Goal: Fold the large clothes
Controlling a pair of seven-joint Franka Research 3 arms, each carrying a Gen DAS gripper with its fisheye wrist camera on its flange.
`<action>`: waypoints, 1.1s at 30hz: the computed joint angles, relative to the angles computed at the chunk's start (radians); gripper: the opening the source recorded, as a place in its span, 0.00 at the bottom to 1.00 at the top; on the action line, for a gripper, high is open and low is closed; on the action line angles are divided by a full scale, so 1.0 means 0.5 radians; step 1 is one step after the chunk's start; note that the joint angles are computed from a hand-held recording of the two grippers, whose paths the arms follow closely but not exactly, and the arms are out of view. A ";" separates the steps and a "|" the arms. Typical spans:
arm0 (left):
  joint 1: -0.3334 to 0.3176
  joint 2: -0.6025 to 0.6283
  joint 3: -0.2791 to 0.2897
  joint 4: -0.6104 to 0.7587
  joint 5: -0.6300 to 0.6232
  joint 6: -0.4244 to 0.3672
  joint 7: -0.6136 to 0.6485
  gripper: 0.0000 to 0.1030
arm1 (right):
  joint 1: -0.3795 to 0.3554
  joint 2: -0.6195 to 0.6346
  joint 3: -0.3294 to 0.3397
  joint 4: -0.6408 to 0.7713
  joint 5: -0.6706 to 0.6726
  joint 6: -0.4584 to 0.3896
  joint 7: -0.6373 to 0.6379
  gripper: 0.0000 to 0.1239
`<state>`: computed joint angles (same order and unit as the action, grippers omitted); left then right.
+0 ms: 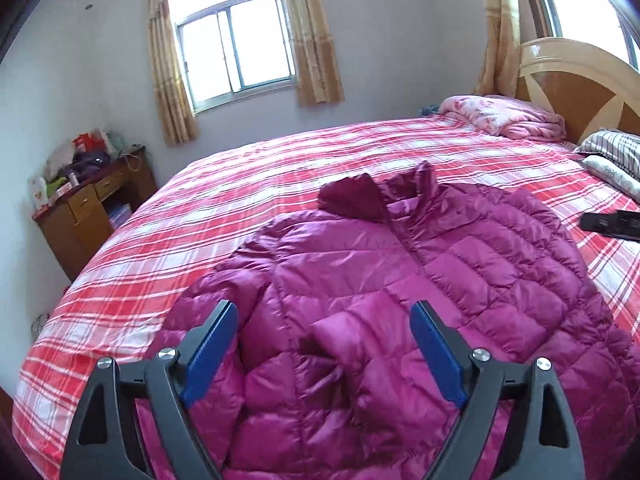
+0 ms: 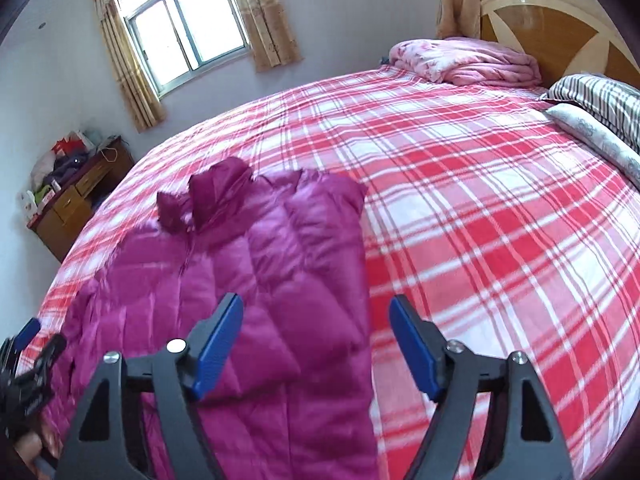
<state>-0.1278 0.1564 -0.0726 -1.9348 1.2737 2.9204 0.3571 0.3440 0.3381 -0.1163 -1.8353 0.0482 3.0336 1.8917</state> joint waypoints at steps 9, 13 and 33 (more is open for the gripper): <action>-0.046 0.353 -0.048 0.225 -0.783 -0.179 0.790 0.86 | -0.040 0.387 0.048 0.494 -0.038 -0.423 -0.189 0.50; 0.039 0.401 -0.116 0.203 -1.185 -0.119 1.096 0.87 | -0.004 0.390 0.009 0.472 -0.095 -0.435 -0.159 0.51; 0.032 0.419 -0.101 0.158 -1.732 -0.032 1.480 0.91 | 0.220 0.239 -0.014 0.242 -0.435 -0.386 0.104 0.68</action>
<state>-0.1118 0.3658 -0.1229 -1.8556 0.4079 2.9042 1.0973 0.4540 0.4575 -0.1233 -1.7140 -0.1695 2.8404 1.9438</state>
